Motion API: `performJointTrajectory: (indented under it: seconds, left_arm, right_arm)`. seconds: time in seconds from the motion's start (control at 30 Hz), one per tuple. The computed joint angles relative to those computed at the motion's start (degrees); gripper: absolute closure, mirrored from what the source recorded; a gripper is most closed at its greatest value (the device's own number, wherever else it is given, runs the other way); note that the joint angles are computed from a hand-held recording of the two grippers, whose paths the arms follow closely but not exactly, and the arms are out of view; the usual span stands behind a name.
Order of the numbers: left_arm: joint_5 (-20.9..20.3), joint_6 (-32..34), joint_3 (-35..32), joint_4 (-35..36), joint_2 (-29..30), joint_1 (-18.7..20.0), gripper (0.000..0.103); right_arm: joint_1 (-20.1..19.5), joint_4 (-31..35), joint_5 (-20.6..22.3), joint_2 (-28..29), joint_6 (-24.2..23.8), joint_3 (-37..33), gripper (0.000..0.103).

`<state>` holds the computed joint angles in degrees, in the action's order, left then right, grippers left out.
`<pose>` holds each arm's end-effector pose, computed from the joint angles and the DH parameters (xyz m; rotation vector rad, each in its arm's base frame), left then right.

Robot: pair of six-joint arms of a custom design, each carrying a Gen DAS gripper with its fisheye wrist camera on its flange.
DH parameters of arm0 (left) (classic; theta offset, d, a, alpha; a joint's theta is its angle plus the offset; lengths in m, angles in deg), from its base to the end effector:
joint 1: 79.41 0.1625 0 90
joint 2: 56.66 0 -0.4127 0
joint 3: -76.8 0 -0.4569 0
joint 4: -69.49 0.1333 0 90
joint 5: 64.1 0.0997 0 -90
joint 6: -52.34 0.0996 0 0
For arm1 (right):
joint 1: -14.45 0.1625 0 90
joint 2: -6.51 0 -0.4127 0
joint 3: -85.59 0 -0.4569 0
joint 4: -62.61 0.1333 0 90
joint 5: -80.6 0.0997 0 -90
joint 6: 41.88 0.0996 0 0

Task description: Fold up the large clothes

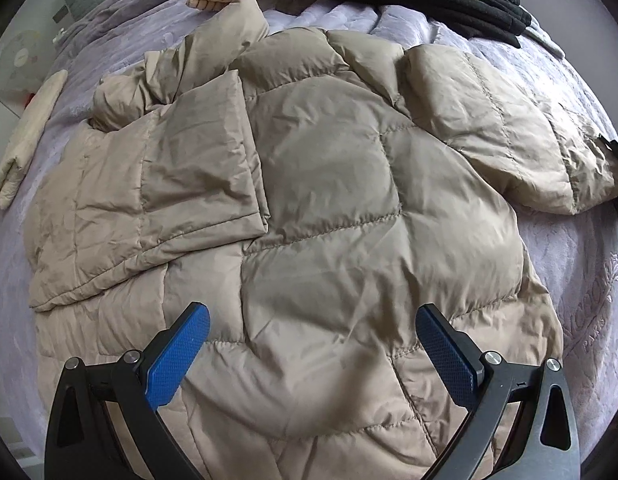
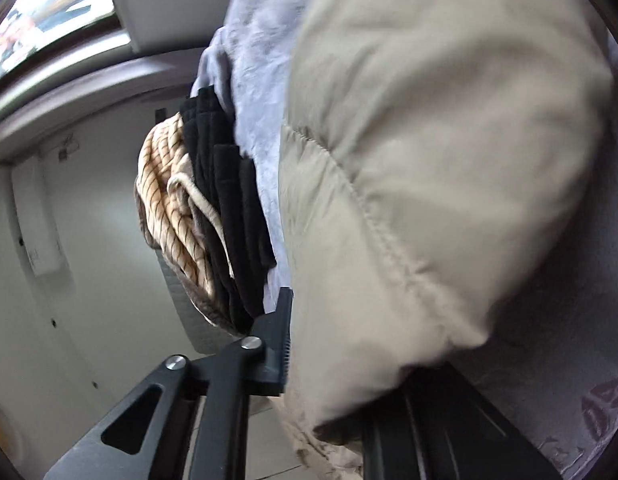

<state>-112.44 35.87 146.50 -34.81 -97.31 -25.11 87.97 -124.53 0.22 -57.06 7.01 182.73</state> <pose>-0.2990 -0.7580 0.1121 0.5128 2.3257 -0.1214 -0.0539 -0.7106 0.3250 1.1654 2.0432 -1.3426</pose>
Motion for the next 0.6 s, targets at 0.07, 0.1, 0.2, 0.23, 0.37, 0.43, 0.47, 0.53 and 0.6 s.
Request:
performJointTrajectory:
  seconds: [0.07, 0.1, 0.2, 0.23, 0.37, 0.43, 0.47, 0.53, 0.6]
  left_arm:
    - [-0.3, 0.4, 1.1, -0.8, -1.1, 0.1, 0.0]
    - [-0.2, 0.7, 1.7, -1.6, -1.7, 0.1, 0.0]
    - [0.4, 3.5, 4.7, -8.0, -4.8, 0.6, 0.0]
    - [1.0, 4.4, 5.4, -10.0, -5.7, 0.7, 0.0]
    - [4.5, 6.5, 5.6, -12.6, -8.0, 2.4, 0.0]
    - [5.8, 6.9, 5.3, -12.8, -8.6, 3.4, 0.0]
    - [6.4, 7.0, 4.9, -12.8, -9.0, 4.0, 0.0]
    - [6.8, 7.0, 4.9, -13.4, -10.0, 5.2, 0.0]
    - [7.1, 6.6, 4.8, -13.6, -10.8, 6.4, 0.0]
  right_arm:
    - [0.9, 0.6, 0.2, 0.0, -2.0, -0.5, 0.093]
    - [1.8, 1.5, -0.2, 0.0, -4.0, -1.1, 0.093]
    - [5.3, 5.4, -1.9, 0.2, -11.8, -3.7, 0.093]
    - [6.5, 6.8, -2.6, 0.7, -14.3, -4.9, 0.093]
    - [11.9, 12.9, -5.3, 4.2, -23.3, -10.9, 0.093]
    - [15.9, 17.4, -8.9, 7.8, -30.2, -15.6, 0.092]
    - [17.2, 18.9, -10.4, 9.1, -32.5, -17.2, 0.092]
    - [21.1, 23.7, -14.8, 13.8, -39.6, -22.6, 0.092]
    - [23.8, 27.1, -17.5, 18.0, -44.7, -26.4, 0.092]
